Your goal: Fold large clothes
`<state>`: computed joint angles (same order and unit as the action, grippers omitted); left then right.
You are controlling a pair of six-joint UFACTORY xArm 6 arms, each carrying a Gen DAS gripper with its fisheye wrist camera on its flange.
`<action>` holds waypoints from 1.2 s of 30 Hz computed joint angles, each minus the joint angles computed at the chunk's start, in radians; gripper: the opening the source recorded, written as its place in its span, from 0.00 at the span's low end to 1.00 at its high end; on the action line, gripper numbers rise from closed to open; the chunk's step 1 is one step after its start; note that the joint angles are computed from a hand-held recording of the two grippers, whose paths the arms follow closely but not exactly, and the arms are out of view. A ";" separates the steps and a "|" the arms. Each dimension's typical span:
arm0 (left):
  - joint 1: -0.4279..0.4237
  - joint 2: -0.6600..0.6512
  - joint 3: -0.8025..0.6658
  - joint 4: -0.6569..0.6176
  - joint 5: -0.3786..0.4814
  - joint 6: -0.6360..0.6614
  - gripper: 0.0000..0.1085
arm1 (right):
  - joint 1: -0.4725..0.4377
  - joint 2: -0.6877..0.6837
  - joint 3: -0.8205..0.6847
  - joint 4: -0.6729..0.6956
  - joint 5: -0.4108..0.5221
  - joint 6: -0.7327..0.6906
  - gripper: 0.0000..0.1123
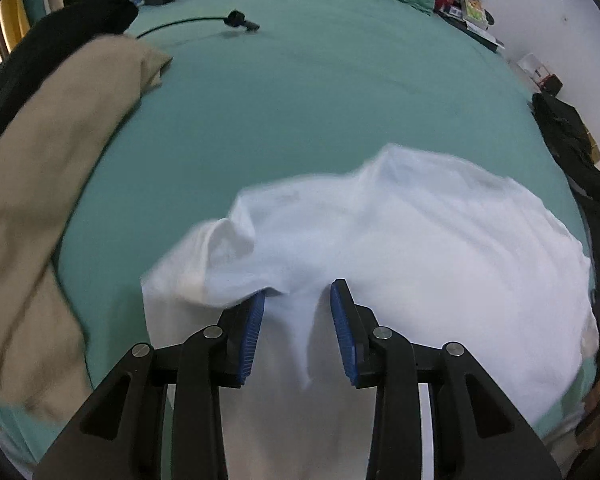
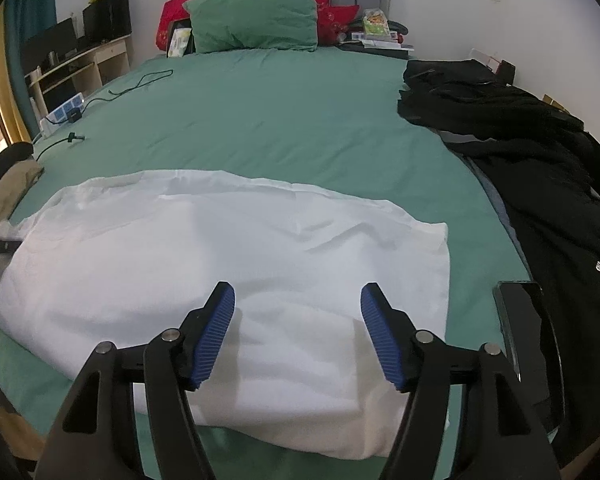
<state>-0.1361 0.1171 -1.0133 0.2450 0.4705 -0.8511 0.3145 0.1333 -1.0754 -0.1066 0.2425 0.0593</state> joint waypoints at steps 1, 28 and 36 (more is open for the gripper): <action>0.015 0.020 -0.022 0.025 0.002 -0.012 0.34 | 0.002 0.007 -0.007 -0.005 0.006 0.003 0.58; -0.161 -0.213 0.133 0.400 0.168 -0.451 0.34 | -0.080 -0.044 0.075 0.184 0.070 0.073 0.66; -0.282 -0.112 -0.015 0.468 0.164 -0.482 0.34 | -0.020 -0.146 0.175 0.673 0.032 -0.274 0.79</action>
<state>-0.4181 0.0047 -1.0287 0.7127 0.6347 -1.3335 0.2945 -0.0127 -0.9007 0.5664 0.2742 -0.2149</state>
